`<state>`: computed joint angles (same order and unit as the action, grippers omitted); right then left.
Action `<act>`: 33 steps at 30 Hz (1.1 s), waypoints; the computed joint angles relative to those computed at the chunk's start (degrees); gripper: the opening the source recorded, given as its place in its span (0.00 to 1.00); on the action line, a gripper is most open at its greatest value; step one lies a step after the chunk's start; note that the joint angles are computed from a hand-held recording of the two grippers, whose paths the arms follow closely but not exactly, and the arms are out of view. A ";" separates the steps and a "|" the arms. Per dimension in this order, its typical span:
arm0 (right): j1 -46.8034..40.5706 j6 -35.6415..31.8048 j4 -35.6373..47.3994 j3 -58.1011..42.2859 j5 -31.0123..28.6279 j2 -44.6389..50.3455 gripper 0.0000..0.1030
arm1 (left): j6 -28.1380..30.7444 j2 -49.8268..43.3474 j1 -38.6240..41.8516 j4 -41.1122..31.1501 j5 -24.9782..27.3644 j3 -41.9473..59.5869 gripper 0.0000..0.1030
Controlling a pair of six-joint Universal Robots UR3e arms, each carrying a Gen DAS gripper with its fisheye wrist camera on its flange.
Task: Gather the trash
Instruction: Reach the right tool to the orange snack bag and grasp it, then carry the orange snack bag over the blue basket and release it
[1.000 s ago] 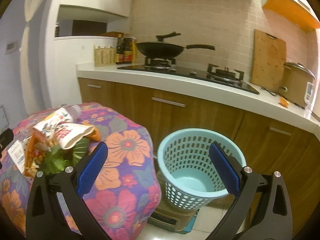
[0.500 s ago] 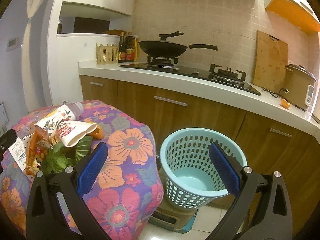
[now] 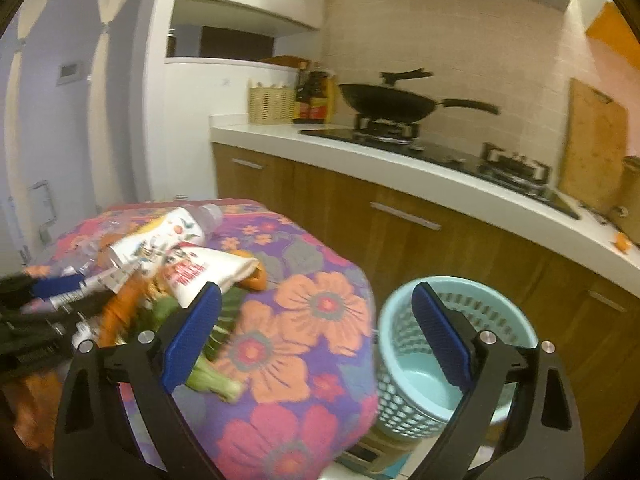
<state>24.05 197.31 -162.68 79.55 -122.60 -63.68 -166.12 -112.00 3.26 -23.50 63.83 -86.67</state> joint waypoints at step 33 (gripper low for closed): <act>0.74 4.10 13.01 -13.70 26.17 10.19 0.61 | -6.44 7.50 7.65 7.06 -6.96 -10.93 0.02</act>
